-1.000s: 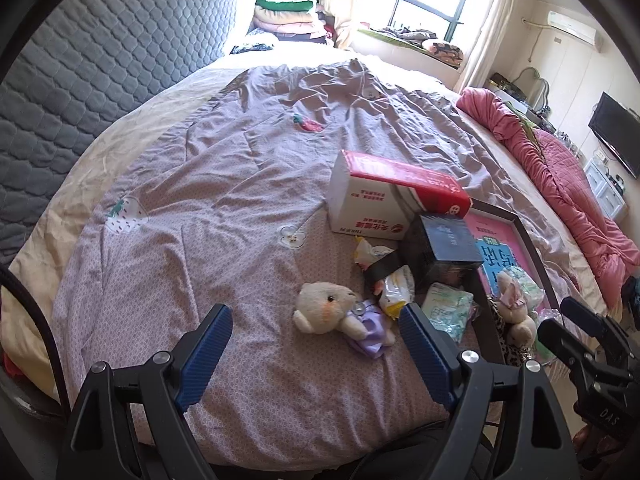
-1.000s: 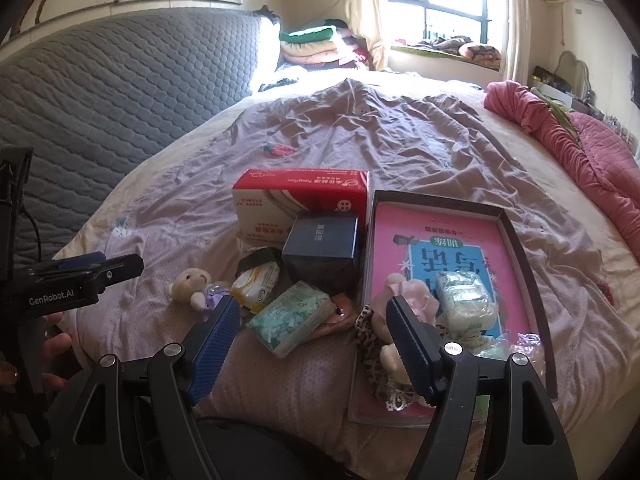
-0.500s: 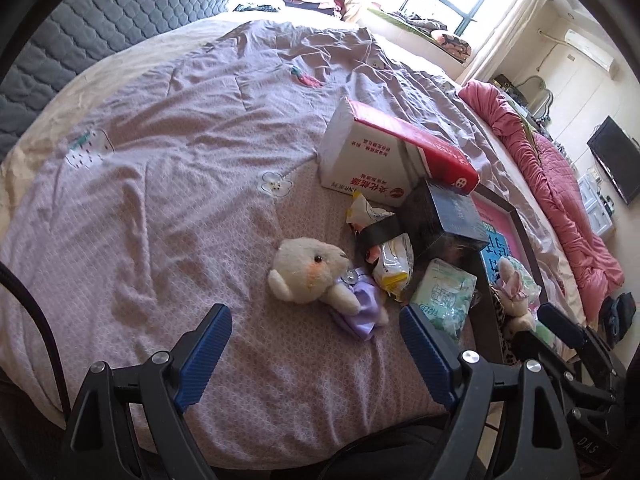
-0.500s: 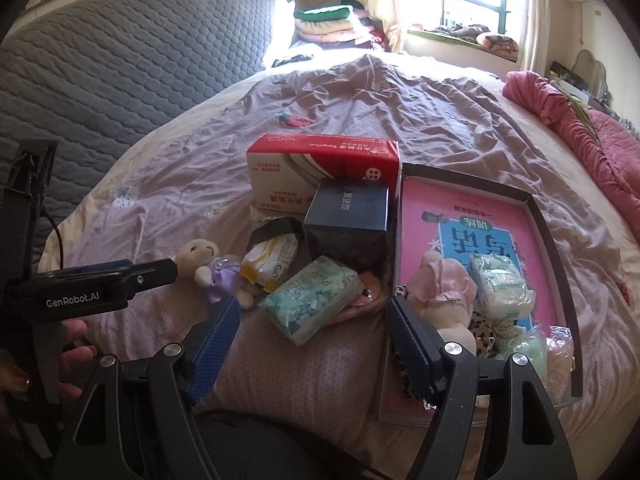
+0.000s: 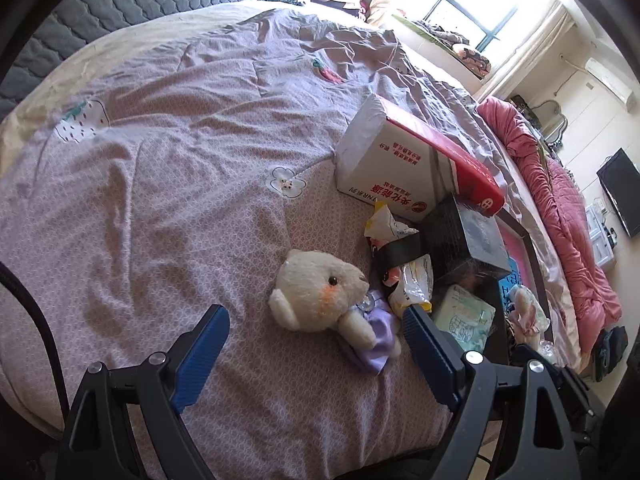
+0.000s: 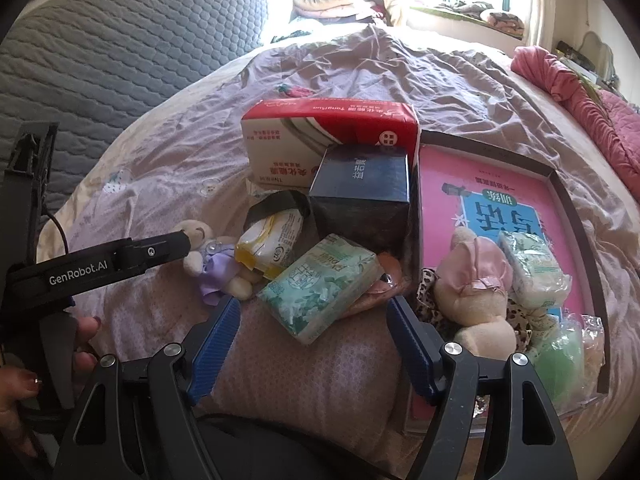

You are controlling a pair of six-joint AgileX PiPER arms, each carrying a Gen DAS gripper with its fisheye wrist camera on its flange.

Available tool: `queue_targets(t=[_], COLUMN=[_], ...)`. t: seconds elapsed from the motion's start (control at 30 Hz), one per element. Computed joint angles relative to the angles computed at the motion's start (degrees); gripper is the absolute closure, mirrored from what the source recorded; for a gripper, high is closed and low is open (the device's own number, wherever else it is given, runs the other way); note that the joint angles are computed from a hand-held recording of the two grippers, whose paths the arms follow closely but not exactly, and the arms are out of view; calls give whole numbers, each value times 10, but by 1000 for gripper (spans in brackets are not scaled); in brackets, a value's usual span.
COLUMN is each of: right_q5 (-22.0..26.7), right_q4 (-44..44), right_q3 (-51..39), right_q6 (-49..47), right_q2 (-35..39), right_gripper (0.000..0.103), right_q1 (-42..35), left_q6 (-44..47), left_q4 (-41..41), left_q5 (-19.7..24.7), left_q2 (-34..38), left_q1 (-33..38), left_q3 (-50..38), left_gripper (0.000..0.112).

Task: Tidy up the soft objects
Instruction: 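Grasp the small cream teddy with the left tool while the right tool grasps a green wipes pack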

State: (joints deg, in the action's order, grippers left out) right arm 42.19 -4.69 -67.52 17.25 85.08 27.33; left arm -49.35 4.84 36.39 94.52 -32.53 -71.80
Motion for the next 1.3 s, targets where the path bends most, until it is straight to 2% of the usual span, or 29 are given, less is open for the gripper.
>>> queue_targets(t=[0.17,0.37,0.7,0.87,1.07,1.17,1.3], right_q5=[8,41,83,51,18,4,-25], right_q4=[-26,-88,-142,-130,-97,-76,-15], right_q3=[-26,-78,-132,-114,-84,-65,-30], right_q6=[46,128,150,133,85,57,12], right_q2=[38,97,172,163,136,118,81], right_gripper=[26,26,26,27,40,44,48], right_q1=[9,31,55,41,21,9,-14], left_q6=[14,22,43,46,44,54,94], left_q4=[-11,-11,-25,-24,-17,-29,-83], left_q5=[-8,-18,-19,-19,-22,-41,-79], left_q2=[19,23,40,46,52,51,40], left_q1=[13,22,26,27,24,28,45], left_q3=[-6,-3,-12,-14,-14,-5,22], left_gripper=[24,24,24,24,25,25,43])
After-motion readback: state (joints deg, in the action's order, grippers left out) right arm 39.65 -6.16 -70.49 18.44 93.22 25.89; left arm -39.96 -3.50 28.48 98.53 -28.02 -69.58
